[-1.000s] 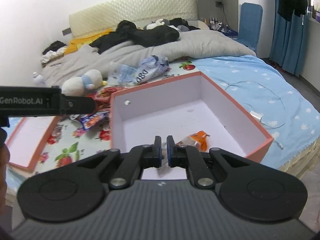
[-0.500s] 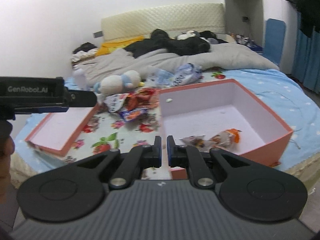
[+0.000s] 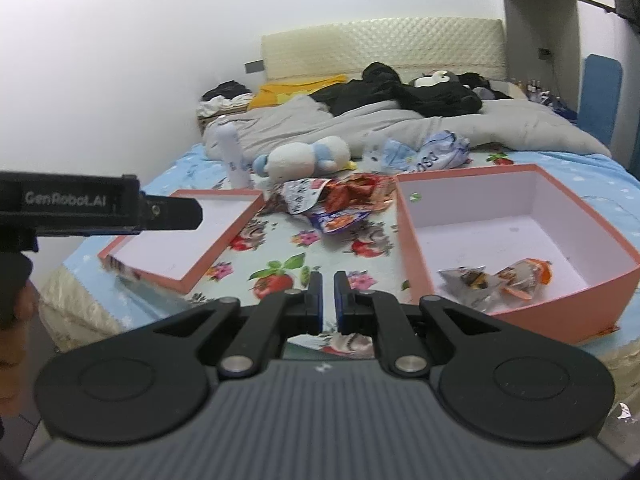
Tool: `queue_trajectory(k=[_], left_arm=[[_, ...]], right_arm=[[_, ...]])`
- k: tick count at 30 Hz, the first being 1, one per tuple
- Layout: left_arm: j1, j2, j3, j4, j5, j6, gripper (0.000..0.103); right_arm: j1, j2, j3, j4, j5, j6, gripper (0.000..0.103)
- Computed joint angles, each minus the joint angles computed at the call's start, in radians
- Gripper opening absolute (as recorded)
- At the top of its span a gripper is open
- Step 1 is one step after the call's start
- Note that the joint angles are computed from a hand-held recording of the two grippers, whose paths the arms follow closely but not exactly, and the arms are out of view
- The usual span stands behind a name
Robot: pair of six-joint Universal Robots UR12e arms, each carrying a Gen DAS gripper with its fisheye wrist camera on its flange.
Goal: Organize snacks
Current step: 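Withdraw both open tools from the box back toward the snack pile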
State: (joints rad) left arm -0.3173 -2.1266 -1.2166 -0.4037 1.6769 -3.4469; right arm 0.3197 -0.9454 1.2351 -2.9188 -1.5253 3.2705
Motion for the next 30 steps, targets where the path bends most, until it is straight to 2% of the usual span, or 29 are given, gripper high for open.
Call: queue_trajectory(k=[2,6,8,10,11,16,22,30], left_arm=[[0.006,0.008,-0.027,0.023,-0.001,-0.006,0.076],[0.019,0.006,-0.045,0.008,-0.007,-0.028,0.076],[0.027,0.005,-0.05,-0.001,-0.019,-0.039,0.076],[0.033,-0.001,-0.051,-0.005,-0.024,-0.037,0.076],[0.036,-0.006,-0.048,-0.008,-0.027,-0.037,0.076],[0.053,-0.038,-0.017,-0.023,-0.047,-0.061,0.076],[0.068,-0.094,0.063,-0.053,-0.061,-0.029,0.076],[0.092,-0.215,0.243,-0.153,-0.116,0.023,0.076]], right_arm=[[0.003,0.01,-0.005,-0.008,0.007,-0.011,0.01],[0.013,0.028,-0.024,0.018,0.0,-0.014,0.011],[0.015,0.033,-0.029,0.028,-0.002,-0.01,0.023],[0.015,0.039,-0.028,0.015,0.0,-0.006,0.058],[0.014,0.042,-0.03,0.016,0.001,-0.002,0.063],[0.013,0.067,-0.067,0.045,-0.011,0.02,0.065],[0.014,0.115,-0.127,0.032,-0.036,0.048,0.065],[0.014,0.215,-0.265,0.053,-0.049,0.067,0.065]])
